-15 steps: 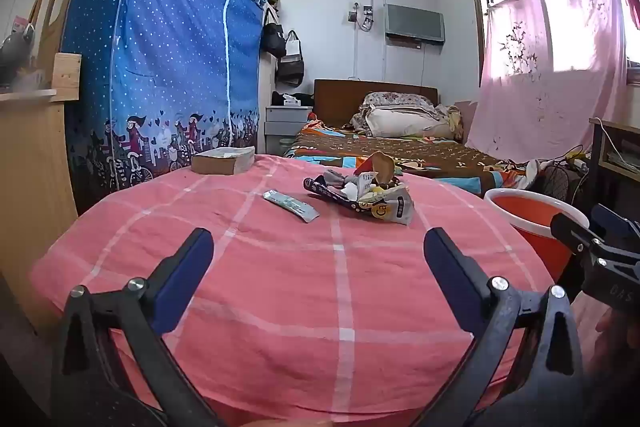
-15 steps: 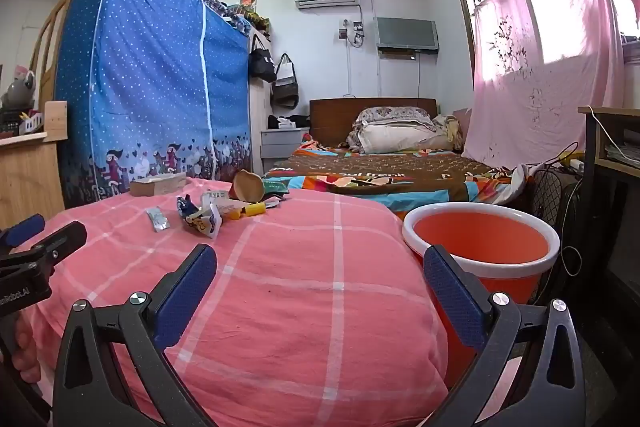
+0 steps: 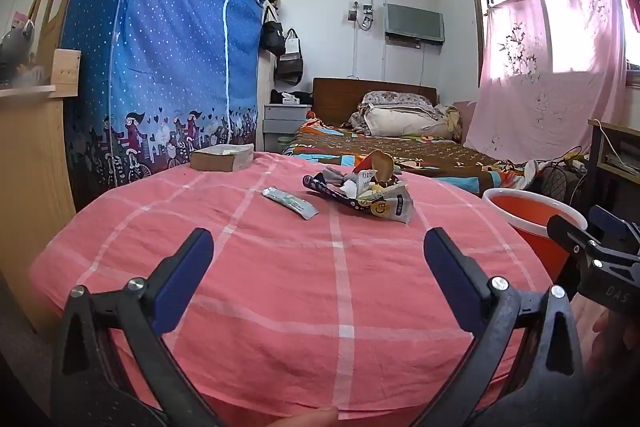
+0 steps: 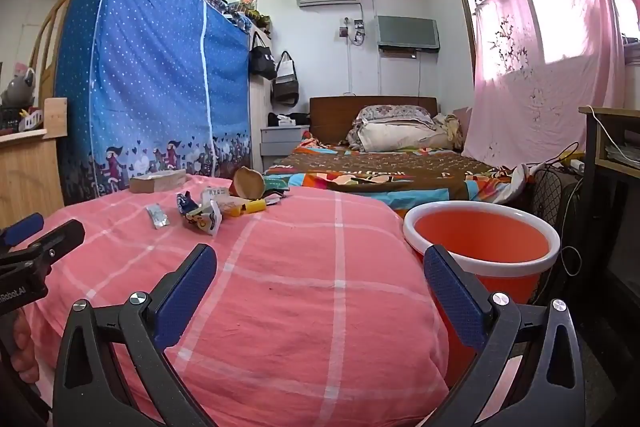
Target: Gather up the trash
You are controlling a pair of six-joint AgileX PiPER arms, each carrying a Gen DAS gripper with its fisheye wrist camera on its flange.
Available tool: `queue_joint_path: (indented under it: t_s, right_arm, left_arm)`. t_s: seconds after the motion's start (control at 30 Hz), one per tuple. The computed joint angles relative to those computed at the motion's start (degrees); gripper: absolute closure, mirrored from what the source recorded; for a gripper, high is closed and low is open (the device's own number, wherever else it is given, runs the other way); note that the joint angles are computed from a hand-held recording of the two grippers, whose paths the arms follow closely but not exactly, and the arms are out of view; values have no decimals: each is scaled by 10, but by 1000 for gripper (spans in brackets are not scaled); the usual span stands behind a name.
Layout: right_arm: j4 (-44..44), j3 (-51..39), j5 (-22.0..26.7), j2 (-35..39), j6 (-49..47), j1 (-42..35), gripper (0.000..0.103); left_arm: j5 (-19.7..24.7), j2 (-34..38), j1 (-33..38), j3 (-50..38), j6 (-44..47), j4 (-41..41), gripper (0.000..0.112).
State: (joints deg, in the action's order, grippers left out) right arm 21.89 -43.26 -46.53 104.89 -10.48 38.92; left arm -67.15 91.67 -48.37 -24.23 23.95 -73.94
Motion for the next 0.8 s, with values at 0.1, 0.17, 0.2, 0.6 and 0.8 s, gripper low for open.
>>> queue_joint_path:
  t_s: [0.1, 0.17, 0.2, 0.6, 0.8]
  right_arm:
    - [0, -1, 0, 1, -1, 0, 0]
    - [1, -1, 2, 1, -2, 1, 0]
    - [1, -1, 2, 1, -2, 1, 0]
    - [3, -4, 4, 2, -4, 1, 0]
    - [4, -4, 5, 1, -5, 2, 0]
  left_arm:
    - [0, 7, 1, -7, 1, 1, 9]
    - [2, 10, 9, -6, -5, 8, 9]
    - [3, 9, 9, -6, -4, 9, 9]
    - [3, -2, 1, -4, 9, 1, 9]
    - [3, -2, 0, -5, 10, 0, 9]
